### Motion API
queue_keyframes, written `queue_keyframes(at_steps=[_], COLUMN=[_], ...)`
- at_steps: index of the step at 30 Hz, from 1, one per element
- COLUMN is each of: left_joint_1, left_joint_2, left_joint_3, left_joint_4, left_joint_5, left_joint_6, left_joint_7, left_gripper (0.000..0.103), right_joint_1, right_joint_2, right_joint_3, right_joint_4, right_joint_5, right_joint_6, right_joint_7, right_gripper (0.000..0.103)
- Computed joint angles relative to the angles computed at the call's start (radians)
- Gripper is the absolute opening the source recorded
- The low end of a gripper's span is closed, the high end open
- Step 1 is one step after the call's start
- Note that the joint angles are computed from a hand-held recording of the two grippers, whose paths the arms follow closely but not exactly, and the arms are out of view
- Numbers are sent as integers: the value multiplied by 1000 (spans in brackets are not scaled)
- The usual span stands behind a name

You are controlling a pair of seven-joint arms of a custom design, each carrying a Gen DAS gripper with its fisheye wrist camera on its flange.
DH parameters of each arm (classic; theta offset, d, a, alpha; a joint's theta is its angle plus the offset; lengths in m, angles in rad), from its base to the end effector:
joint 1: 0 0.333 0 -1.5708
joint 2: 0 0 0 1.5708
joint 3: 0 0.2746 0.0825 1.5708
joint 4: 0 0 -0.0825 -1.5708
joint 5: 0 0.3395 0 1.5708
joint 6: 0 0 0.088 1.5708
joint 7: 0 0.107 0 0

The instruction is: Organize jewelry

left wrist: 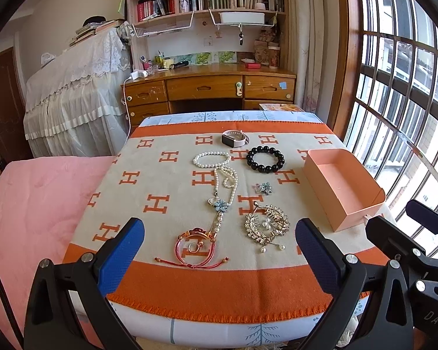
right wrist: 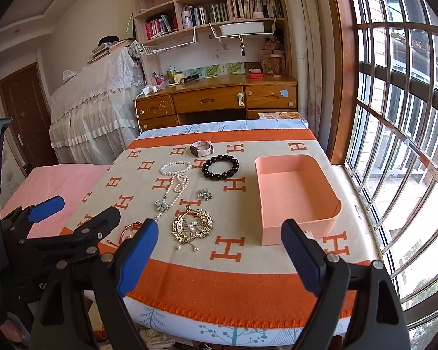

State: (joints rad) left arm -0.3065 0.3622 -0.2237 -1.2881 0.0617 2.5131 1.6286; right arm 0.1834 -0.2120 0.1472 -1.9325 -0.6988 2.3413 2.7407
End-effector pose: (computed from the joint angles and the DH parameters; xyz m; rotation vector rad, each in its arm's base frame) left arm 0.5810 -0.3045 0.6177 -1.2055 2.2055 -1.0062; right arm 0.4794 0.1615 0.6165 -1.2480 2.0894 -0.8900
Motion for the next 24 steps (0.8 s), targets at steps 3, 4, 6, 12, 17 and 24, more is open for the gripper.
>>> queue_keyframes(at_steps=[3, 4, 6, 12, 17, 24], left_joint_1=[-6, -9, -10, -12, -16, -20], left_joint_2=[27, 33, 42, 71, 81, 105], left_joint_3=[4, 6, 9, 12, 17, 19], left_joint_4=[48, 59, 74, 120, 131, 165], left_joint_5=[5, 9, 12, 11, 19, 23], left_joint_6=[-31, -36, -45, -78, -82, -101], left_joint_7=[-5, -8, -12, -24, -32, -35], left_gripper=[102, 102, 102, 102, 102, 102], right_joint_1=[0, 0, 0, 5, 7, 9], right_joint_2=[9, 12, 20, 44, 53, 62], right_joint_3=[-4, -7, -11, -21, -28, -33], right_joint_4=[3, 5, 6, 20, 23, 25], right_joint_5=[4, 8, 12, 28, 35, 47], right_joint_6=[8, 12, 23, 40, 52, 59], right_joint_7=[-6, -10, -17, -45, -53, -62], right_gripper=[87, 87, 87, 87, 87, 87])
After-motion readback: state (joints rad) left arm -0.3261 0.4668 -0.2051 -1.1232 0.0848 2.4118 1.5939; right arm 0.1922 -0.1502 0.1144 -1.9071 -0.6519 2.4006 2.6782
